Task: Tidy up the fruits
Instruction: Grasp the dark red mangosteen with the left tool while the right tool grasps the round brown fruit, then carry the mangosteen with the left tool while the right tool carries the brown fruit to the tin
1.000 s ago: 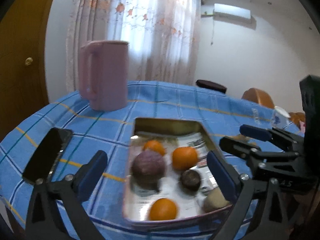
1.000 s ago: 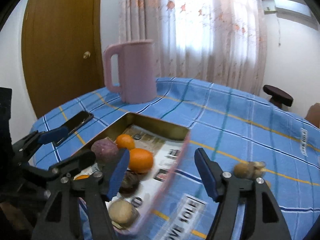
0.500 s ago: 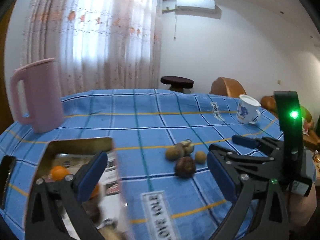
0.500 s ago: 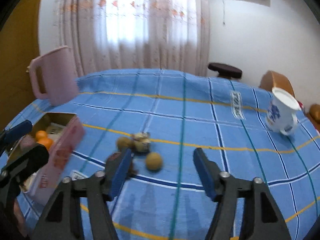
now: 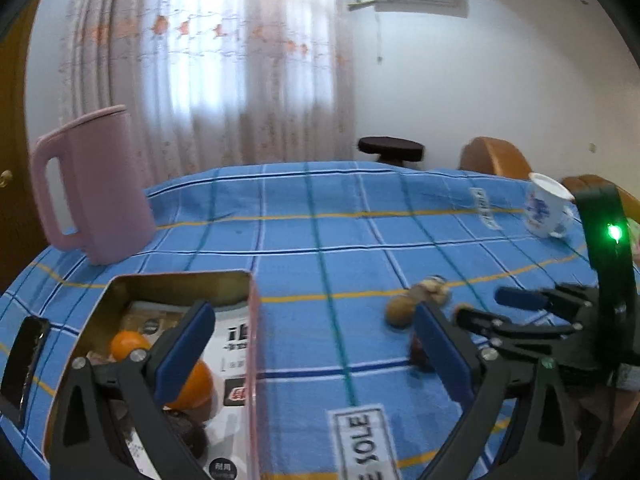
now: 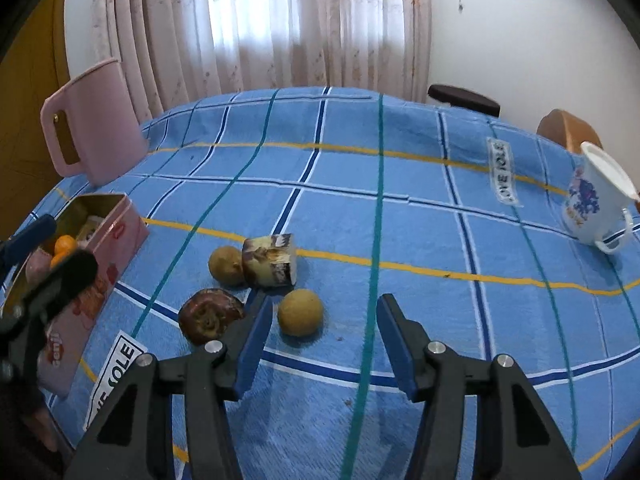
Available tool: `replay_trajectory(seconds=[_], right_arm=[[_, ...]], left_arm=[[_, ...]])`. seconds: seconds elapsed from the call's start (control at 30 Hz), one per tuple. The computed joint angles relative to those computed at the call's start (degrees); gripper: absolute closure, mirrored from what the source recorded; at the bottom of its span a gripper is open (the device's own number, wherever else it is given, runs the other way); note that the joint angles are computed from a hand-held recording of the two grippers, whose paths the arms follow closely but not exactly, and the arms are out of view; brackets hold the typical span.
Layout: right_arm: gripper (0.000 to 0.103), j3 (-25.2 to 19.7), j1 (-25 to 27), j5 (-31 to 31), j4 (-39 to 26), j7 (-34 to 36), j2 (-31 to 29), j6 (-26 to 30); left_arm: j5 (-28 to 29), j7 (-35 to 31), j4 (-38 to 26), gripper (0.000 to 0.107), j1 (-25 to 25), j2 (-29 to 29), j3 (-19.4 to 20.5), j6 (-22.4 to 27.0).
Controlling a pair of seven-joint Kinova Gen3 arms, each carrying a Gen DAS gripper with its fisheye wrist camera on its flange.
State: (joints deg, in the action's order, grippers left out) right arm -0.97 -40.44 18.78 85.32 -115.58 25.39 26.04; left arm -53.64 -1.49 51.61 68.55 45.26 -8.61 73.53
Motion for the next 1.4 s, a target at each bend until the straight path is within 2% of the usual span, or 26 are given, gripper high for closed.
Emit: replay_trajectory(seconds=[0.03,0.1,0.17,0.23,0.33,0.47,0.57,0.63,0.73,0.83,0.9,0.93,1.03,1.17,1.23,1.4], right_arm=[[0.053,-1.31,1.15,-1.17,-1.22,1.34,0.77,1.07],[0.054,-2.94,2.70,-2.52,-2.22,2.88,1.29,1.80],[0.066,-4.01,3.56,-5.09,-5.07,6.47,2.91,5.00],[0.074,-4.79,4.28,-6.24,-5.81,8.20,3.38,5.80],[0.076,-4.65,5.21,-8.29,-3.51,8.64,2.31,3.18],[0.076,1.46,1.04,-5.08,2.19,1.68,-0.76,-2.67],[0.076,4.86,-1.69,-1.45,4.08,-3.67,-1.81,-3.93],[0.076,4.77,-1.22,-0.59,4.59,-5.39,-2.29,-4.40],[0.076,4.57,-1.02,0.93,5.50,-7.06,-2.81,-5.12],[0.075,3.97,-0.78,1.73,5.30,-7.72,-2.65,-5.25],[0.075,3.87,-0.72,2.20,5.62,-8.07,-2.83,-5.51],[0.075,3.65,-0.58,2.29,5.61,-8.04,-2.82,-5.51],[0.075,3.47,-0.41,2.66,6.50,-8.07,-3.38,-6.49],[0.075,3.53,-0.34,2.75,7.63,-7.81,-3.94,-8.55],[0.075,2.91,0.35,2.23,8.21,-6.94,-4.21,-9.77],[0.075,5.23,-1.51,2.47,10.37,-7.17,-5.26,-13.28]], left_arm=[[-0.56,1.64,1.53,0.006,-0.59,-0.98,1.02,-1.31],[-0.17,3.57,3.96,0.006,-0.70,-2.25,0.44,-5.13],[0.28,2.38,3.21,0.006,-1.57,-1.91,1.30,-6.25],[1.96,-0.47,1.22,0.006,-2.61,-1.05,2.35,-6.50],[3.44,-1.19,1.05,0.006,-2.61,-0.82,2.10,-8.18],[5.36,-2.97,-0.46,0.009,-3.17,-0.09,2.03,-9.65],[8.72,-7.12,-3.52,0.020,-5.13,1.26,3.13,-10.37],[12.08,-9.61,-4.61,0.026,-6.94,1.58,4.10,-12.19],[16.50,-14.43,-8.30,0.037,-8.73,3.16,4.92,-12.13],[20.36,-19.44,-12.46,0.039,-9.94,5.14,5.40,-11.11],[23.79,-22.10,-14.18,0.054,-11.26,5.90,6.16,-10.85],[25.26,-22.30,-13.81,0.065,-11.84,5.77,6.25,-11.67],[26.17,-20.54,-10.07,0.065,-11.07,4.06,4.12,-15.10],[24.28,-16.28,-5.03,0.065,-9.21,1.87,1.55,-19.11],[22.71,-13.77,-3.30,0.065,-8.22,1.08,0.46,-19.81],[18.26,-9.70,-1.31,0.065,-6.29,0.31,-0.75,-20.53]])
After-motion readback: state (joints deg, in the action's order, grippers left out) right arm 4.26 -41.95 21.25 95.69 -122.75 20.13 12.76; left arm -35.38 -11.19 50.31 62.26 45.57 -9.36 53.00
